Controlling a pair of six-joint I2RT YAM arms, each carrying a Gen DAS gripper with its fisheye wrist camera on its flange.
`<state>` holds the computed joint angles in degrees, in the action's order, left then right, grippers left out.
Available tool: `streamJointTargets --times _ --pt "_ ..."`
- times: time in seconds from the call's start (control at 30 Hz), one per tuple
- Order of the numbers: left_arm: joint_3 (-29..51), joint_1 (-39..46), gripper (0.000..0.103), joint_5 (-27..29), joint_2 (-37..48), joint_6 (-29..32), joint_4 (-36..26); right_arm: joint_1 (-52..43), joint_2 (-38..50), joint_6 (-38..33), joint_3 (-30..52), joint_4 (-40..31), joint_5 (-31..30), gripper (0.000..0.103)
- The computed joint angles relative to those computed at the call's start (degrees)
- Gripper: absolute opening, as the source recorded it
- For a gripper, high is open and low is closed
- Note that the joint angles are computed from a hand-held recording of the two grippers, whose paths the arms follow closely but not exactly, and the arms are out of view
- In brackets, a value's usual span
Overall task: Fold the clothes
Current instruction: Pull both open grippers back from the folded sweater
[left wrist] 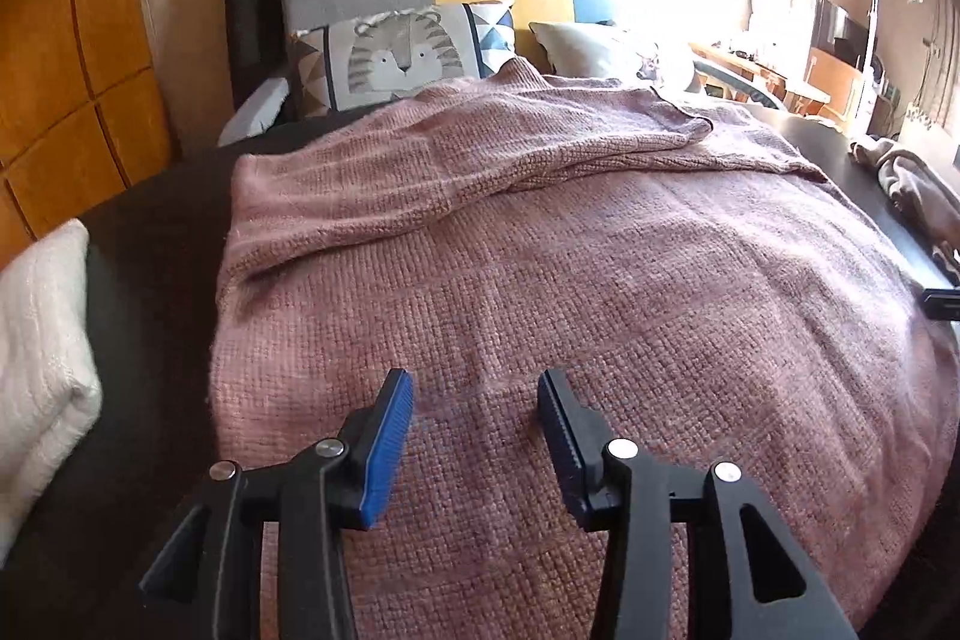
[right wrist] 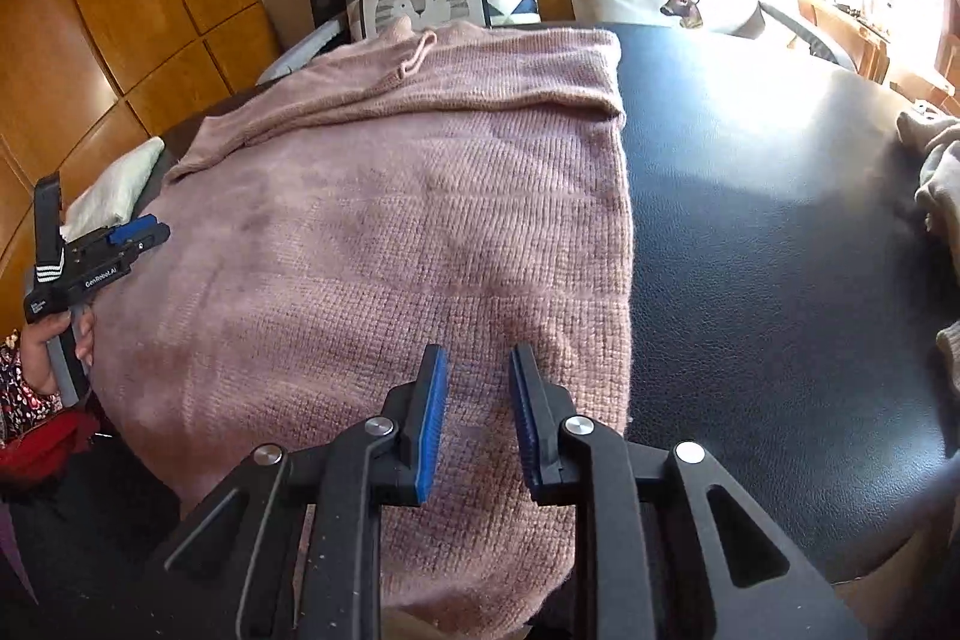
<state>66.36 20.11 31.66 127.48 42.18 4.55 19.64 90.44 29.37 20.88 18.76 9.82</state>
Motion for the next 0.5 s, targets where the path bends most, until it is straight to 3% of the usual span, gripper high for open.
streamJointTargets --times 0.17,0.27,0.43,0.5 --pt "-5.7 1.0 0.045 3.4 -3.7 2.3 4.4 0.1 -0.6 0.5 -0.6 -3.7 -0.2 0.023" --pt "-3.9 0.6 0.045 -1.0 -0.5 3.6 5.8 -0.5 -0.8 -0.7 -2.6 -3.6 0.9 0.02" --pt "8.0 3.6 0.046 4.2 5.5 3.7 -8.1 -2.6 -3.9 -0.2 -4.2 -5.1 -0.2 0.02" --pt "6.4 3.3 0.046 3.2 4.3 4.0 -6.5 0.0 -5.0 1.3 -3.2 -6.3 1.2 0.023"
